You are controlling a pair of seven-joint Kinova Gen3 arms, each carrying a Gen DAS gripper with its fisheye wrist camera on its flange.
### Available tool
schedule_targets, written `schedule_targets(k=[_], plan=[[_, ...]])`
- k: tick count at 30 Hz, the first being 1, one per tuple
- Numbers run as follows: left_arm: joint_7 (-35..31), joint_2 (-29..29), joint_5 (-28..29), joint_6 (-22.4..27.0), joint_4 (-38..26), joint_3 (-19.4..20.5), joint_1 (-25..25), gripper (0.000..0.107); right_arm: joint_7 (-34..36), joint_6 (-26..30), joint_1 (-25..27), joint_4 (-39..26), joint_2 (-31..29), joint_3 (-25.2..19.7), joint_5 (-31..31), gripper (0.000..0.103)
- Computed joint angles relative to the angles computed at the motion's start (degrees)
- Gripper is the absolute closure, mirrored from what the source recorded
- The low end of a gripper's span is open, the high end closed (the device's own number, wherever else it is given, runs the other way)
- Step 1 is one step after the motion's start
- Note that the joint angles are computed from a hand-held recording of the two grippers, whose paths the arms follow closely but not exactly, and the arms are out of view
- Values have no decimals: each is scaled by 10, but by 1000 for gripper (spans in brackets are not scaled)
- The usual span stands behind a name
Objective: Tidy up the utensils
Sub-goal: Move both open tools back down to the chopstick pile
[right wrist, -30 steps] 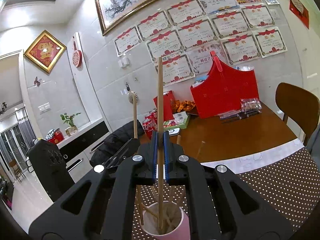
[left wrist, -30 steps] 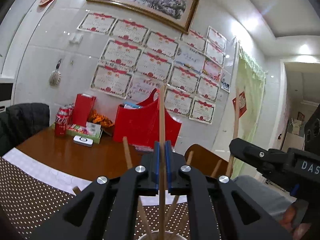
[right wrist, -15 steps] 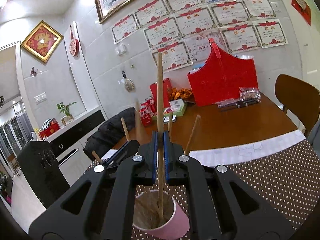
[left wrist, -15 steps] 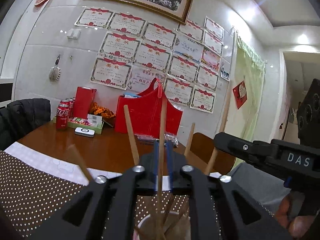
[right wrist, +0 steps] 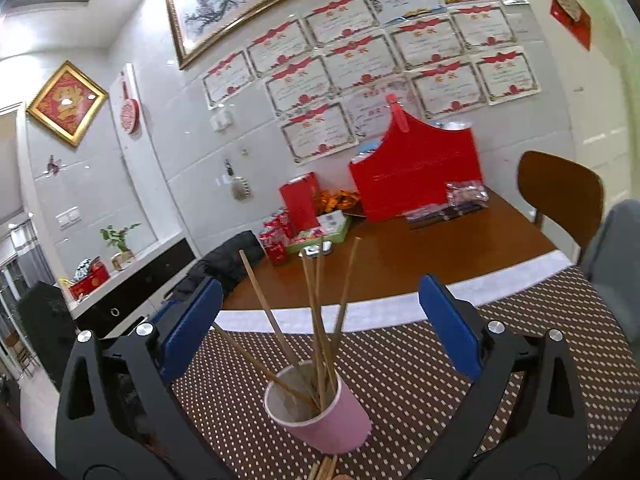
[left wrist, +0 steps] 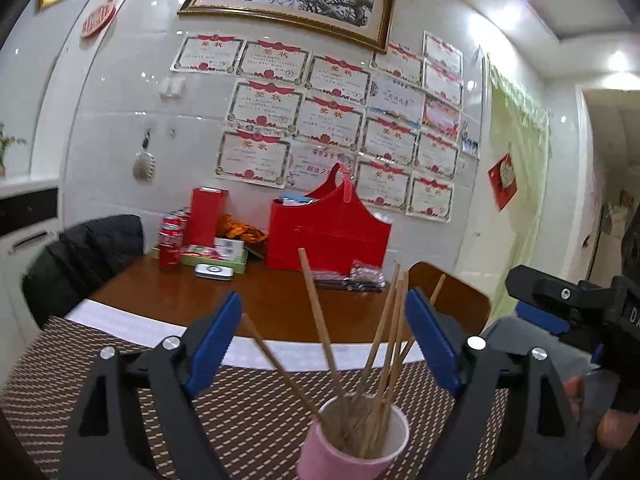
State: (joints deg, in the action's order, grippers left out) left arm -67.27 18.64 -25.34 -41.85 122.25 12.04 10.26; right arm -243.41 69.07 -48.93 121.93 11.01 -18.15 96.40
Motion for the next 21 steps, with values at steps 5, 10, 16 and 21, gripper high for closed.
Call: schedule_targets(k=[5, 10, 16, 21], plan=[[-31, -67, 39, 89, 20, -12, 16, 24, 33, 33, -31, -13, -8, -16, -54, 6], [-24, -126, 36, 156, 39, -13, 9, 24, 73, 60, -62, -36, -11, -24, -104, 6], [42, -184, -37, 205, 60, -27, 4, 24, 113, 88, -102, -62, -9, -33, -144, 6], [77, -218, -78, 226, 78, -57, 23, 24, 119, 103, -128, -70, -4, -35, -163, 6]])
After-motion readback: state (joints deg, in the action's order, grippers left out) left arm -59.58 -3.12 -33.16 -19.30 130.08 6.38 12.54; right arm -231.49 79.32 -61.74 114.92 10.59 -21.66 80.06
